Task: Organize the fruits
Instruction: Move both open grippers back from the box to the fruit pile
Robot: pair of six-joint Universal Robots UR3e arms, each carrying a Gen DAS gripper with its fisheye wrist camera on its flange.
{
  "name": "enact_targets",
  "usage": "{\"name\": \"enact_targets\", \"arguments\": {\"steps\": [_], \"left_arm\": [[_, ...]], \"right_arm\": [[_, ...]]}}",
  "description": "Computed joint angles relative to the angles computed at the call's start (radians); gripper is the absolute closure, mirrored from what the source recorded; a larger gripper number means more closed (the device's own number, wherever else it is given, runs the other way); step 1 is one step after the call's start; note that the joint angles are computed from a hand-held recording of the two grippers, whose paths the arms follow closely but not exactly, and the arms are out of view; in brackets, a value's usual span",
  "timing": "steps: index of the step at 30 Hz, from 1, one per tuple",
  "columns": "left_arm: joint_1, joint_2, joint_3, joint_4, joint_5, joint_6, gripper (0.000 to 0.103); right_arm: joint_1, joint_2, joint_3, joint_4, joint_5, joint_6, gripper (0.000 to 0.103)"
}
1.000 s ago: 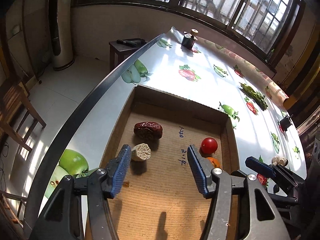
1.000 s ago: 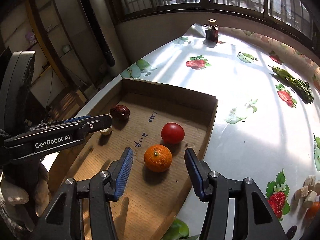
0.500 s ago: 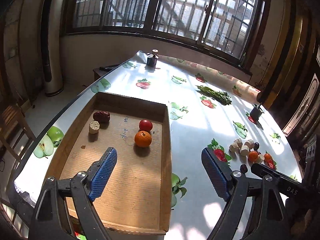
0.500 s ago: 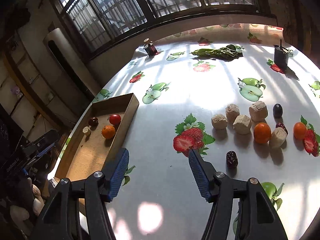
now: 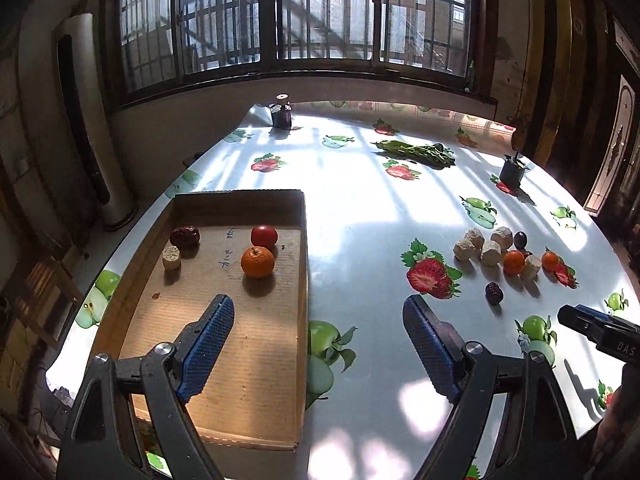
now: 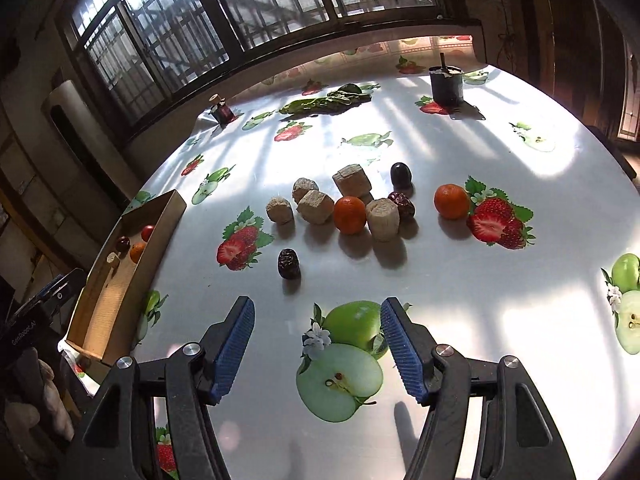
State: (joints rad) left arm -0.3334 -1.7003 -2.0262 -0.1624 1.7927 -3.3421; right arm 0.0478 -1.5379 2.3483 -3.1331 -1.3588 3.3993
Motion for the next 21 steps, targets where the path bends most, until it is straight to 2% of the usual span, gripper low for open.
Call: {"name": "enact_targets", "arguments": {"steps": [8, 15, 21], "left_arm": [[-0.002, -0.039, 0.022, -0.017, -0.012, -0.004, 0.017], [0.027, -0.067, 0.019, -0.017, -0.075, -0.008, 0.017], [0.017, -0.122, 0.059, -0.036, -0.137, -0.006, 0.017]], "right_arm": [[-0.07, -0.018, 0.062, -0.017, 0.025, -0.027, 0.033], [-0.16, -0.077, 0.095, 0.028, 0.04, -0.055, 0.033], [-0.178, -0.028, 0.008, 0.092, 0.015, -0.092, 0.033]]}}
